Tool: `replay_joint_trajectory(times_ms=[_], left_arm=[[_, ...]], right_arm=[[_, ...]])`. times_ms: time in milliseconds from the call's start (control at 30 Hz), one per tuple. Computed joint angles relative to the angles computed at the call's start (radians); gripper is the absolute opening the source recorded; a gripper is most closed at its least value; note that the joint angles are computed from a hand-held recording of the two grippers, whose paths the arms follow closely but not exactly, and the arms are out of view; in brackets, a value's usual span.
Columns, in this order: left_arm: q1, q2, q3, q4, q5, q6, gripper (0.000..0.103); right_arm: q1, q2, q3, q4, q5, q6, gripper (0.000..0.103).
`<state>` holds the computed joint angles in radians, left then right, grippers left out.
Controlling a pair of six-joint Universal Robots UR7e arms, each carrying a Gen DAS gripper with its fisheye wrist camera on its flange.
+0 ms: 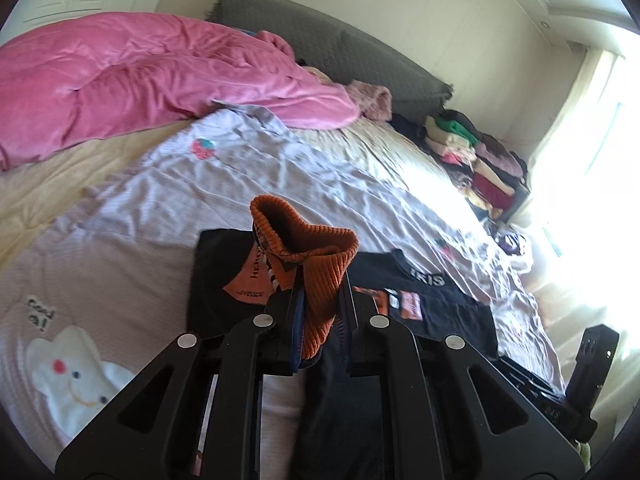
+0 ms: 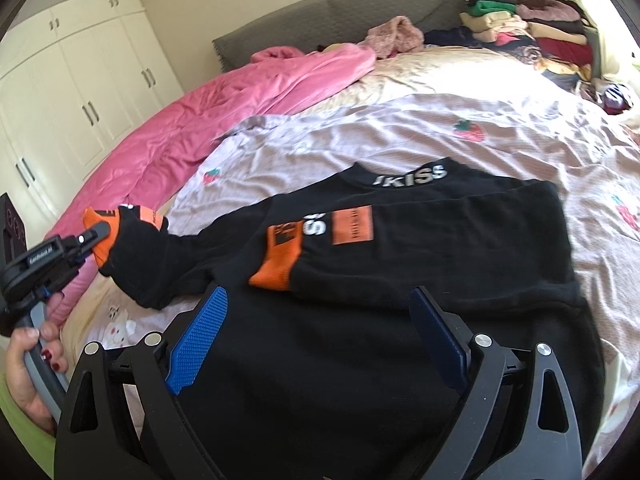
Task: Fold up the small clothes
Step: 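Carry the sock with the left tool onto the sweatshirt and release it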
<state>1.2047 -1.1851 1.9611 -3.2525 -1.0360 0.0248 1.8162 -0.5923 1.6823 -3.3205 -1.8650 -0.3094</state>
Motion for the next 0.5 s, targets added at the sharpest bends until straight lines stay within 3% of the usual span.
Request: replay_joint_trajectory(times_ms=[367, 500], left_arm=[[-0.028, 0.119, -0.045, 0.137, -0.065, 0.021, 0.008], [-0.021, 0.145, -0.057, 0.185, -0.101, 0.013, 0.015]], right_arm=[[-0.05, -0.065, 0.063, -0.059, -0.01, 0.03, 0.092], [-0.055, -0.072, 0.069, -0.067, -0.017, 0.031, 0.092]])
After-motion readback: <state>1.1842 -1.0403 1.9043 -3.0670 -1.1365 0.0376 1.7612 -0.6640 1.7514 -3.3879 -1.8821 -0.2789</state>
